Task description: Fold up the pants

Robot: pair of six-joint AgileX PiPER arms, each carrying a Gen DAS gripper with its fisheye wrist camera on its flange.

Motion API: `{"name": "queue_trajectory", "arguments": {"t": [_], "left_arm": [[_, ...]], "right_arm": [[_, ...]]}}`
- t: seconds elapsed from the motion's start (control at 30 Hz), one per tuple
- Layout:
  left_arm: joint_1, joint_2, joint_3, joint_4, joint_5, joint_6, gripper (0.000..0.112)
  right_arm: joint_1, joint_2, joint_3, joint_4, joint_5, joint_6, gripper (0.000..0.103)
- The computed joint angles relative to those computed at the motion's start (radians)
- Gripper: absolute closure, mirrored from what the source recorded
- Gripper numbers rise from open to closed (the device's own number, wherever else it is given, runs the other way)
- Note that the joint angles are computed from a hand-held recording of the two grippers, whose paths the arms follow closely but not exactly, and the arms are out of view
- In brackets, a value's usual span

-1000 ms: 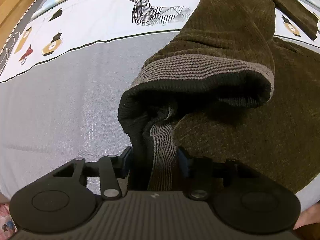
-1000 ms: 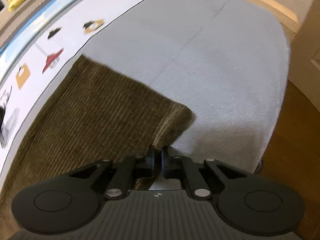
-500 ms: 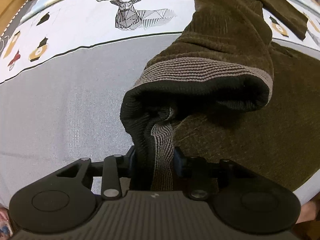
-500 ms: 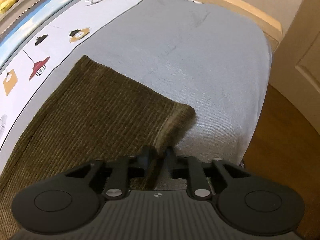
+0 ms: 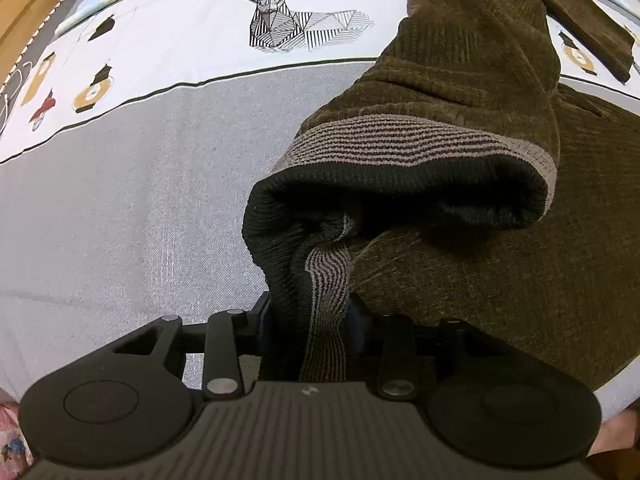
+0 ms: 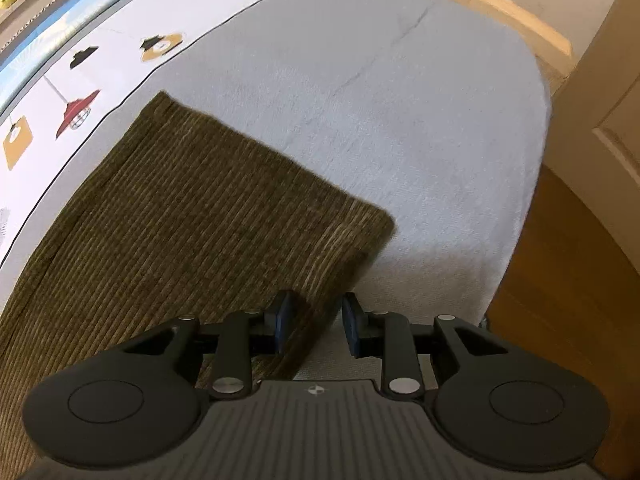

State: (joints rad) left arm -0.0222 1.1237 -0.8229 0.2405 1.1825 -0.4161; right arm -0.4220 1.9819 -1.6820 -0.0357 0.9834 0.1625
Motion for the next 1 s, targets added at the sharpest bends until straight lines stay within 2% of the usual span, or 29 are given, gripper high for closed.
{"name": "queue_trajectory", "arguments": {"t": [0.1,0.2,0.27,0.37,0.43,0.53,0.67,0.7,0.73,0.77,0.8,0.83,0.9,1.0], "left_arm": [[0.034,-0.038,-0.013,-0.009,0.006,0.017,0.057],[0.030,-0.125,-0.036,0.014,0.005,-0.011,0.057],[0.057,-0.194,-0.051,-0.013,-0.024,-0.006,0.057],[0.033,-0.264,-0.059,-0.060,-0.100,0.012,0.057],[-0.071,-0.264,-0.064,-0.044,-0.141,-0.012,0.049],[-0.321,-0.185,-0.085,0.088,-0.143,-0.102,0.031],[-0.526,-0.031,-0.090,0.241,-0.106,-0.161,0.032],[-0.559,-0.006,-0.085,0.269,-0.086,-0.172,0.035],[-0.573,0.031,-0.087,0.297,-0.067,-0.169,0.050],[-0.558,0.043,-0.078,0.306,-0.062,-0.133,0.057],[-0.512,0.039,-0.073,0.274,-0.074,-0.059,0.074],[-0.465,0.033,-0.063,0.254,-0.088,-0.024,0.081],[-0.358,0.005,-0.056,0.329,-0.081,-0.075,0.088],[-0.113,0.001,-0.101,0.545,-0.017,-0.360,0.090]], "right_arm": [[0.012,-0.035,0.038,-0.050,-0.059,0.040,0.074],[0.025,-0.080,0.084,-0.085,-0.121,0.073,0.074],[0.028,-0.108,0.109,-0.064,-0.169,0.065,0.074],[0.047,-0.164,0.160,0.002,-0.257,0.020,0.074],[0.071,-0.194,0.183,0.087,-0.306,-0.064,0.074],[0.122,-0.223,0.207,0.259,-0.349,-0.265,0.074],[0.228,-0.258,0.235,0.405,-0.379,-0.501,0.074],[0.251,-0.255,0.225,0.428,-0.367,-0.539,0.074],[0.279,-0.247,0.210,0.451,-0.346,-0.568,0.074],[0.301,-0.237,0.191,0.458,-0.324,-0.573,0.074],[0.325,-0.224,0.172,0.451,-0.305,-0.561,0.074],[0.351,-0.207,0.147,0.441,-0.281,-0.536,0.074],[0.389,-0.176,0.104,0.442,-0.237,-0.505,0.074],[0.462,-0.136,0.055,0.422,-0.205,-0.451,0.074]]}}
